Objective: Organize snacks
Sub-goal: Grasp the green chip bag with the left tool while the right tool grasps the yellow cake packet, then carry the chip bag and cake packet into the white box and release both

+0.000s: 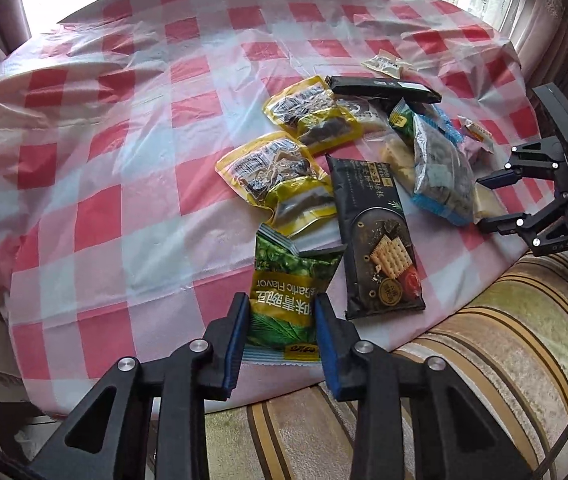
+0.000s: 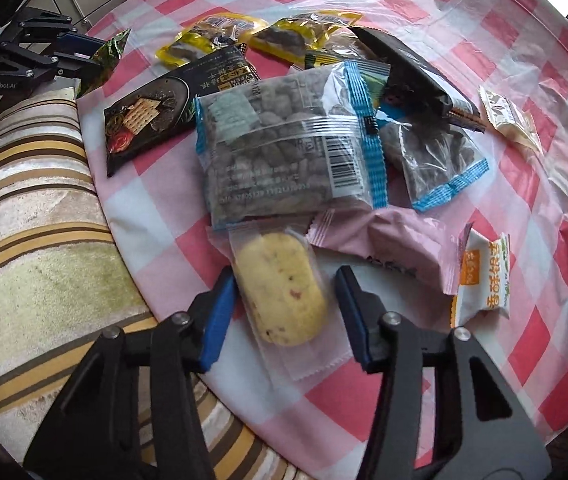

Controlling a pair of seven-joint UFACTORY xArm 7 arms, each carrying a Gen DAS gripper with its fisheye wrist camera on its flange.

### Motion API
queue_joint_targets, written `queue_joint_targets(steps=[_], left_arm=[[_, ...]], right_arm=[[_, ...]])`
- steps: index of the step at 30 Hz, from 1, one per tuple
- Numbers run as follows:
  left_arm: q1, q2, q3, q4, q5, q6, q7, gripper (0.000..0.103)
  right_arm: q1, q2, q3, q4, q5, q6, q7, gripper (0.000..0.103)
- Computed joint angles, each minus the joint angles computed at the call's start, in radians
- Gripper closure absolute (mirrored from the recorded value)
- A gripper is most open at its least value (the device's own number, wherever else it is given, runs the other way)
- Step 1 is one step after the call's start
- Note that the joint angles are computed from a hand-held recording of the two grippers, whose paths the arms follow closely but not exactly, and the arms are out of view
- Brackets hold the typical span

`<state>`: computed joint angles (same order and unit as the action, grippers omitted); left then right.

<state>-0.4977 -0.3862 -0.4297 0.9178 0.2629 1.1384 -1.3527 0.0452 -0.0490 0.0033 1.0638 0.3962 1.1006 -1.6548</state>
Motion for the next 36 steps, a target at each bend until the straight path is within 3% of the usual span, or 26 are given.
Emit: queue_joint_targets(steps=[6,13,21,31,36], left_arm=[[0.012,0.039,0.004,0.015,0.02,-0.024,-0.023,0.069],[0.002,0.107,-0.008,0.097,0.091,-0.027,-0.045,0.069],[-0.05,0.292,0.02,0.286,0.207,-0.079,0.0,0.07],[-0.178,0.669,0.119,0.682,0.226,-0.167,0.209,0.07],[-0.244,0.949,0.14,1.033,0.152,-0.153,0.4,0.07]], right_arm=[[-0.01,-0.061,-0.016,-0.078,0.044,-0.053,0.112,0.065],[-0.036,-0.115,-0.067,-0.104,0.114,-0.046,0.192,0.065],[-0.097,-0.144,-0.129,-0.081,0.163,-0.016,0.29,0.065],[-0.215,-0.03,-0.169,0.038,0.19,-0.022,0.373,0.065],[-0.291,0.053,-0.178,0.111,0.172,-0.094,0.444,0.065]])
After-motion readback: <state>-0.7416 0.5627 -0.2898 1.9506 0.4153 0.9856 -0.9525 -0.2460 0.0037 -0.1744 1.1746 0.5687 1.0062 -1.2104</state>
